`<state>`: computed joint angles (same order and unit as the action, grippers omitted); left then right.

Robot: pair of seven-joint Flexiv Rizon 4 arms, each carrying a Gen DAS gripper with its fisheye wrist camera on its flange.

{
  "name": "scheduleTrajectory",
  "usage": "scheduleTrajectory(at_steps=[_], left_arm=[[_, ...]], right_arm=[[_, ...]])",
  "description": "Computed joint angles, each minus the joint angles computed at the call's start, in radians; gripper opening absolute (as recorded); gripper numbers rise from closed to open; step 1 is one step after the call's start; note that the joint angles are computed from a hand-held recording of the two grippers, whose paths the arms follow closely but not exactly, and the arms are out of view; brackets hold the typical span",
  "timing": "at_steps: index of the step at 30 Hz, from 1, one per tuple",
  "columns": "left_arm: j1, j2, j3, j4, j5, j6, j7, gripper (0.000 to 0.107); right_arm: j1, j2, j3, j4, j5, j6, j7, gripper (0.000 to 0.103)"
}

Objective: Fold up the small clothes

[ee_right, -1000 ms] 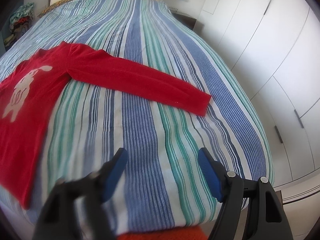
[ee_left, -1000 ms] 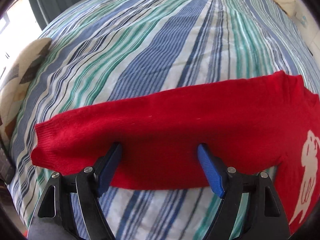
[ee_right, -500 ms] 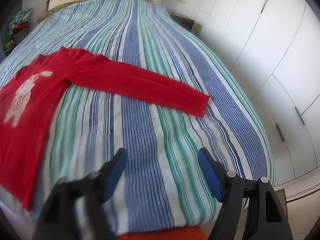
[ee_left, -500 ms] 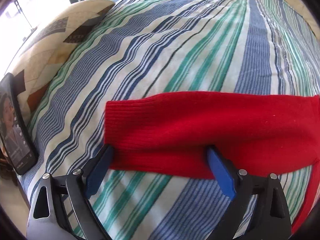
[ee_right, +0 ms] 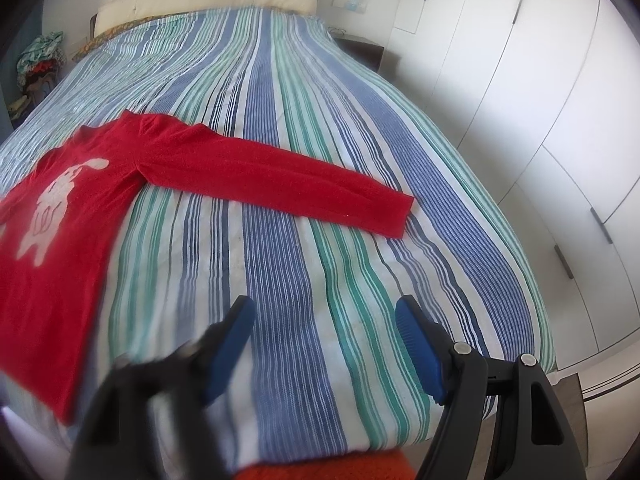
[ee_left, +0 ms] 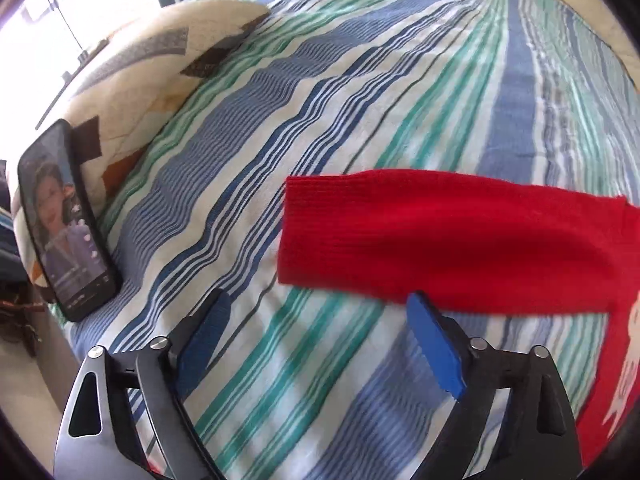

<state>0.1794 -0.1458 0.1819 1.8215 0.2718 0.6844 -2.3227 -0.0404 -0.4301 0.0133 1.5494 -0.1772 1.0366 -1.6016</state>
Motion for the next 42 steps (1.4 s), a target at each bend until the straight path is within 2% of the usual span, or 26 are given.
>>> scheduleTrajectory(at_steps=[2, 3, 4, 6, 7, 8, 10, 13, 15, 16, 17, 18, 19, 20, 23, 26, 32, 36, 37, 38, 39, 40, 41, 42], left_arm=[[-0.028, 0.074, -0.023, 0.071, -0.032, 0.074, 0.048, 0.090], [-0.040, 0.107, -0.040, 0.117, -0.090, 0.118, 0.099, 0.090], [-0.058, 0.142, -0.056, 0.180, -0.174, 0.174, 0.163, 0.090], [-0.111, 0.166, -0.096, 0.281, -0.419, 0.277, 0.363, 0.090], [-0.144, 0.170, -0.120, 0.315, -0.522, 0.307, 0.449, 0.089], [-0.179, 0.168, -0.148, 0.326, -0.582, 0.312, 0.494, 0.084], [-0.223, 0.137, -0.182, 0.317, -0.647, 0.306, 0.558, 0.074], [-0.265, 0.096, -0.204, 0.324, -0.705, 0.331, 0.556, 0.073], [-0.284, 0.081, -0.213, 0.354, -0.789, 0.371, 0.557, 0.071], [-0.294, 0.068, -0.216, 0.354, -0.788, 0.390, 0.522, 0.071], [-0.295, 0.067, -0.214, 0.360, -0.801, 0.410, 0.523, 0.063], [-0.297, 0.058, -0.221, 0.364, -0.838, 0.435, 0.556, 0.032], [-0.299, 0.052, -0.231, 0.368, -0.891, 0.445, 0.611, 0.010], [-0.290, 0.048, -0.242, 0.366, -0.903, 0.435, 0.630, 0.002], [-0.301, 0.046, -0.200, 0.345, -0.751, 0.394, 0.510, 0.002], [-0.301, 0.047, -0.189, 0.323, -0.633, 0.348, 0.426, 0.002], [-0.298, 0.020, -0.189, 0.264, -0.525, 0.279, 0.374, 0.003], [-0.304, 0.024, -0.187, 0.246, -0.467, 0.265, 0.344, 0.009], [-0.305, 0.028, -0.187, 0.240, -0.458, 0.257, 0.331, 0.014], [-0.307, 0.040, -0.184, 0.237, -0.442, 0.238, 0.315, 0.032], [-0.310, 0.046, -0.182, 0.221, -0.407, 0.214, 0.285, 0.058], [-0.316, 0.058, -0.176, 0.203, -0.347, 0.186, 0.238, 0.069], [-0.323, 0.072, -0.173, 0.182, -0.270, 0.156, 0.182, 0.081], [-0.327, 0.084, -0.173, 0.166, -0.206, 0.134, 0.144, 0.082]], right_arm=[[-0.025, 0.020, 0.041, -0.020, 0.068, -0.045, -0.027, 0.073], [-0.042, 0.031, 0.072, -0.037, 0.126, -0.088, -0.055, 0.073], [-0.055, 0.043, 0.100, -0.052, 0.185, -0.143, -0.083, 0.073], [-0.060, 0.059, 0.135, -0.082, 0.280, -0.281, -0.131, 0.073], [-0.061, 0.062, 0.149, -0.100, 0.329, -0.359, -0.155, 0.073], [-0.062, 0.062, 0.161, -0.117, 0.380, -0.428, -0.175, 0.073], [-0.065, 0.055, 0.181, -0.149, 0.488, -0.546, -0.206, 0.073], [-0.051, 0.035, 0.188, -0.184, 0.599, -0.665, -0.221, 0.072], [-0.022, 0.015, 0.177, -0.198, 0.611, -0.724, -0.208, 0.069], [-0.007, 0.005, 0.172, -0.199, 0.608, -0.747, -0.202, 0.065], [0.008, -0.005, 0.167, -0.198, 0.598, -0.767, -0.198, 0.058], [0.023, -0.012, 0.162, -0.189, 0.581, -0.768, -0.201, 0.051], [0.041, -0.011, 0.158, -0.170, 0.556, -0.752, -0.206, 0.027], [0.056, -0.009, 0.152, -0.152, 0.532, -0.730, -0.210, 0.004], [0.079, 0.010, 0.142, -0.120, 0.490, -0.694, -0.200, 0.004], [0.103, 0.036, 0.125, -0.087, 0.414, -0.681, -0.175, 0.004], [0.088, -0.005, 0.118, -0.111, 0.441, -0.719, -0.098, 0.004], [0.088, -0.011, 0.126, -0.109, 0.436, -0.706, -0.091, 0.004], [0.086, -0.008, 0.127, -0.106, 0.437, -0.703, -0.093, 0.004], [0.082, -0.004, 0.130, -0.103, 0.445, -0.697, -0.095, 0.007], [0.077, 0.003, 0.133, -0.098, 0.457, -0.690, -0.097, 0.009], [0.069, 0.011, 0.133, -0.095, 0.469, -0.687, -0.100, 0.018], [0.059, 0.020, 0.133, -0.093, 0.482, -0.688, -0.101, 0.038], [0.049, 0.029, 0.134, -0.095, 0.502, -0.694, -0.102, 0.051]])
